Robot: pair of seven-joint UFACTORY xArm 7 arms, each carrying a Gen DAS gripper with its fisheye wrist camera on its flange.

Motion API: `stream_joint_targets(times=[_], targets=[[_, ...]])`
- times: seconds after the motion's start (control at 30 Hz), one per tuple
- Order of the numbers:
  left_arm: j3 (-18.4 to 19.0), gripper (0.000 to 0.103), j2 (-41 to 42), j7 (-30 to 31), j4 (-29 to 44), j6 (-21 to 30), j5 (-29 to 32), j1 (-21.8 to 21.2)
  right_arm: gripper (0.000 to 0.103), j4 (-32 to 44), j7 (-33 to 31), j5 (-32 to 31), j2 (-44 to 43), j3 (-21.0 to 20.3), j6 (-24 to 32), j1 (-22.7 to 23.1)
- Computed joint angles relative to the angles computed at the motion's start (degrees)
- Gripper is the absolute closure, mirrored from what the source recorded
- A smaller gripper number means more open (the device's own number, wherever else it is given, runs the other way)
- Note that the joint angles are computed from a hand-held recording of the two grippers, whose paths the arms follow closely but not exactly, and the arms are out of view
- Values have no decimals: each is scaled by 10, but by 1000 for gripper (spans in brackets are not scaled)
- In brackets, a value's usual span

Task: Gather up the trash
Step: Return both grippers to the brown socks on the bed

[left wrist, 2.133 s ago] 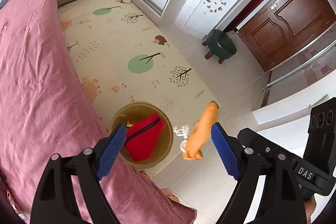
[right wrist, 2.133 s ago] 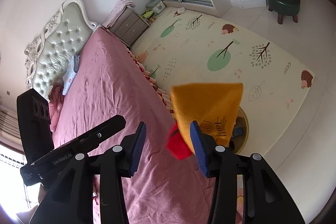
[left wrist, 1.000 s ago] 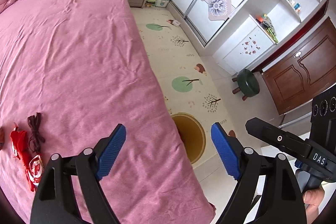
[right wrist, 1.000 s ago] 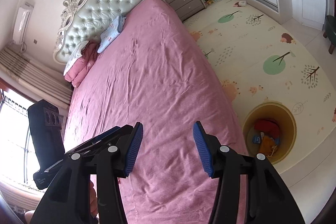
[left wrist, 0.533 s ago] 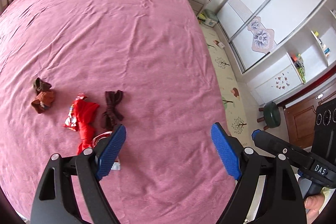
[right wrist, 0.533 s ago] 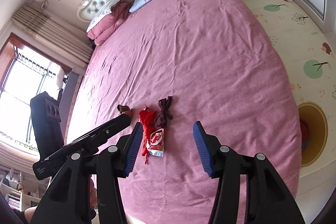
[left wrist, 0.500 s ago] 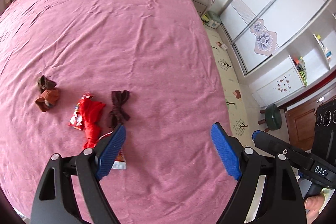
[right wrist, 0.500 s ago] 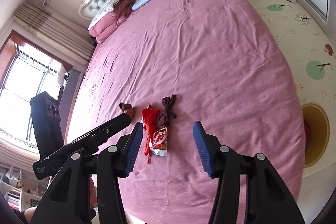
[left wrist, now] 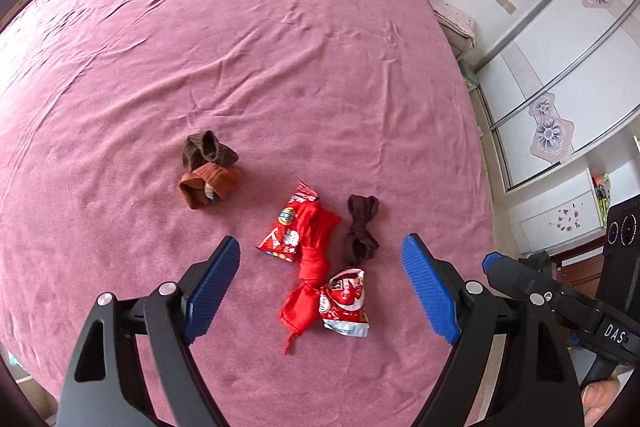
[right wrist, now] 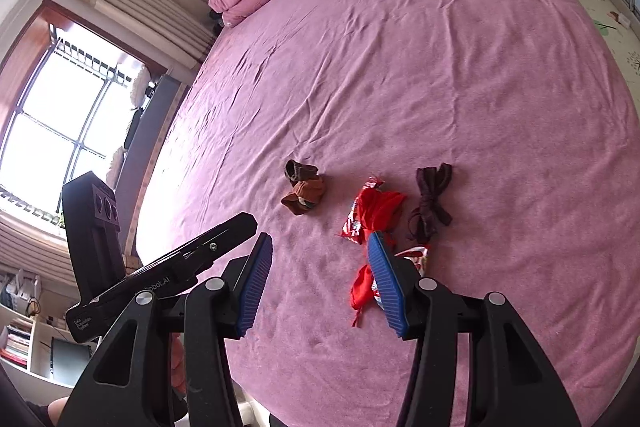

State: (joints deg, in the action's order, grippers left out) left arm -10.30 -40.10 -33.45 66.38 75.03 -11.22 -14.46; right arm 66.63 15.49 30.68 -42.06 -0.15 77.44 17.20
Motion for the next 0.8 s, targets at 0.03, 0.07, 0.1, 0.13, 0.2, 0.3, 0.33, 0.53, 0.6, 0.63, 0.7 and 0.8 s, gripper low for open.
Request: stream_joint_targets(times=[0.03,0.07,0.1,0.13,0.2,0.3,0.33,0.53,0.6,0.63,0.7,0.8], targets=[[8,20,-5,4,-8,-1,1,2,53,1,0,4,10,8,-9,3],[15,20,-9,9,-16,-2,2,4,53,4,-1,7,22,15,-17,7],[24,20,-11,16,-23,-4,2,7,53,5,-1,9,32,21,-25,10],[30,20,-14,23,-31,-5,2,9,53,7,-2,10,42,26,-31,14],[43,20,-18,37,-47,-10,1,15,53,8,-3,15,64,37,-51,21],[60,20,-21,51,-70,-16,-4,27,53,15,-8,19,103,50,-74,33],[66,20,-22,57,-78,-18,-7,30,53,19,-9,19,117,54,-82,36],[98,20,-24,106,-132,-37,-18,49,53,39,-23,22,195,68,-122,51],[108,19,-18,128,-147,-46,-28,51,53,50,-28,21,222,73,-130,54],[110,18,-13,139,-153,-53,-29,53,53,55,-30,20,235,75,-133,55],[117,18,-5,163,-165,-71,-39,54,53,63,-39,22,262,79,-144,58],[123,18,10,193,-180,-93,-52,56,53,72,-50,21,296,85,-152,59]])
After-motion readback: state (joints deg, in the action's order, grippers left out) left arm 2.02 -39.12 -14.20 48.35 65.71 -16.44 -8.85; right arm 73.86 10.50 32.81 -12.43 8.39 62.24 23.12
